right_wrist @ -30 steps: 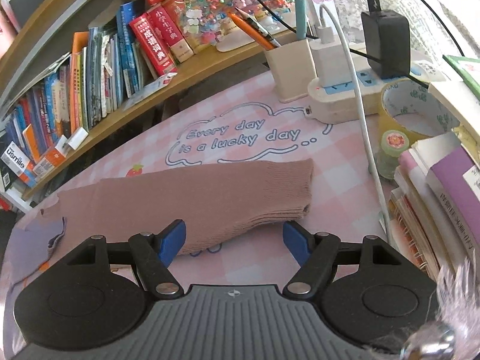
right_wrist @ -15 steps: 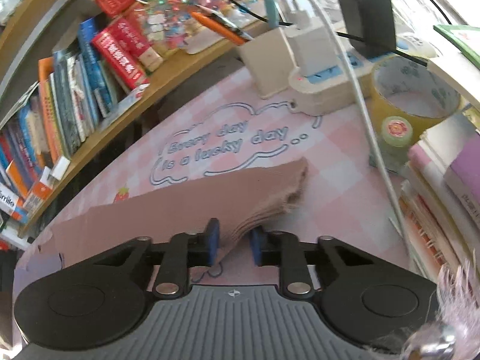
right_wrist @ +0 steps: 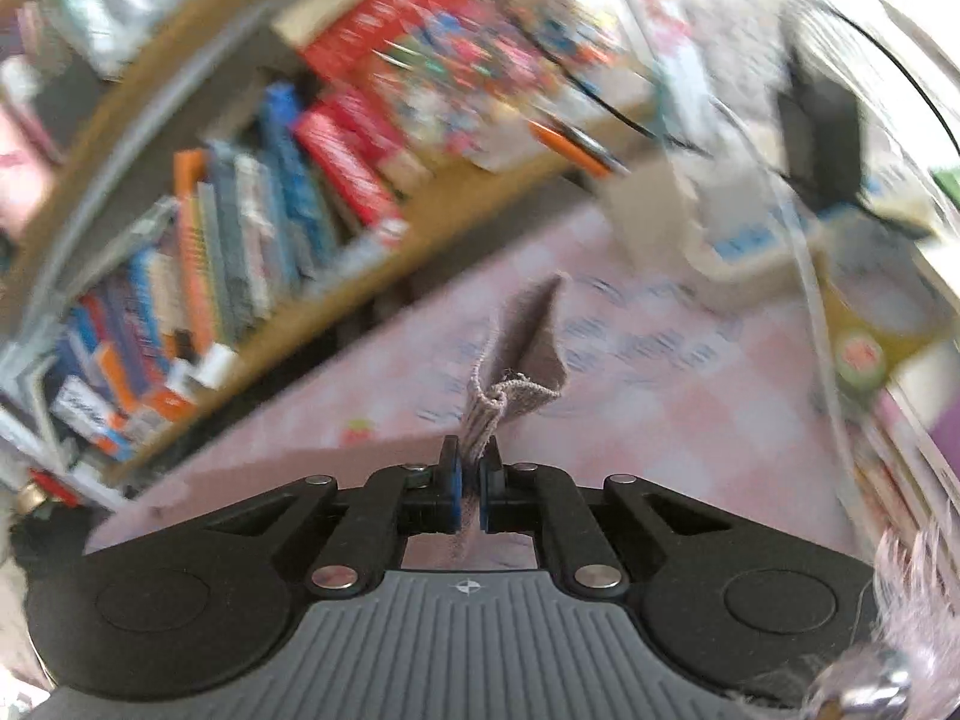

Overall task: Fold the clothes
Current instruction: 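Close the right gripper on the pink sleeve cuff, then lift the pink sleeve with the right gripper and carry it across the body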

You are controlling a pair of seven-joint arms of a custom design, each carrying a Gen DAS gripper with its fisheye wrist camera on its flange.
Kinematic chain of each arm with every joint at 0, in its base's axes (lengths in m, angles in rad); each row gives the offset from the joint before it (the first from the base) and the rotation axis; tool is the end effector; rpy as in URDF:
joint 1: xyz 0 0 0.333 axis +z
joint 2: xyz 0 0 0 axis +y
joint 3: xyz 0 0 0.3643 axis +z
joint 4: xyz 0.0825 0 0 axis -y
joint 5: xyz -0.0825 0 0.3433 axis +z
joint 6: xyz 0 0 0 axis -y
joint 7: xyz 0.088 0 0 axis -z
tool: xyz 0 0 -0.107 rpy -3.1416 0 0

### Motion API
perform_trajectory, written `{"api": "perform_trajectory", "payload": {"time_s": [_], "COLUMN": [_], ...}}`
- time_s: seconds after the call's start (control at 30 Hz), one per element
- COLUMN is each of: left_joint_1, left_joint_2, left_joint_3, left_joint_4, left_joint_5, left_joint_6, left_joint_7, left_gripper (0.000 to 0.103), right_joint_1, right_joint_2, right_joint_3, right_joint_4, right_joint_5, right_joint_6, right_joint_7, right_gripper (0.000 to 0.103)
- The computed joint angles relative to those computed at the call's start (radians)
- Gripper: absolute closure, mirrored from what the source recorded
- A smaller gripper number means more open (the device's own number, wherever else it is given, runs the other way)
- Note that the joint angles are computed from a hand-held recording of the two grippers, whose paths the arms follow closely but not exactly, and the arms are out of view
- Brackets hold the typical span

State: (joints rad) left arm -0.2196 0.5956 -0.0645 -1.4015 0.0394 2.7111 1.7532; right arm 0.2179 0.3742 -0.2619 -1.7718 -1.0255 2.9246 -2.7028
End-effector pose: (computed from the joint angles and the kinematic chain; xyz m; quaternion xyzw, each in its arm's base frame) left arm 0.7290 -0.1993 0.4989 -0.4893 0.7988 -0.2605 0.2339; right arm 0.6640 0.0510 0.4866 -0.2235 0.8649 -0.2482 0.3748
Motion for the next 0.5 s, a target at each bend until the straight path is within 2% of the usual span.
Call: {"api": "perform_trajectory", "payload": {"time_s": [0.23,0.4,0.5], "left_joint_1": [0.079,0.166,0.194], "left_joint_2": [0.026,0.050,0.072], "left_joint_3": [-0.085,-0.195,-0.222], "left_joint_4": [0.036,0.071,0.113], "left_joint_5": [-0.086,-0.197,-0.253], "left_joint_6": [0.005,0.034,0.020], "left_joint_7": [0.139,0.382,0.490], "left_gripper": [0.014,0.014,0.014], "right_joint_1": [0.027,0.077,0.084], "right_joint_2": [0.055,0.109,0.167], "right_joint_3": [0.011,0.000,0.020], "right_joint_4": [0.166,0.290,0.399], "right_joint_5": [0.014,0.050,0.118], "right_joint_6": [-0.012,-0.058,-0.102], "right_joint_7": [-0.068,-0.078,-0.143], "right_gripper": [0.098,0.098,0.098]}}
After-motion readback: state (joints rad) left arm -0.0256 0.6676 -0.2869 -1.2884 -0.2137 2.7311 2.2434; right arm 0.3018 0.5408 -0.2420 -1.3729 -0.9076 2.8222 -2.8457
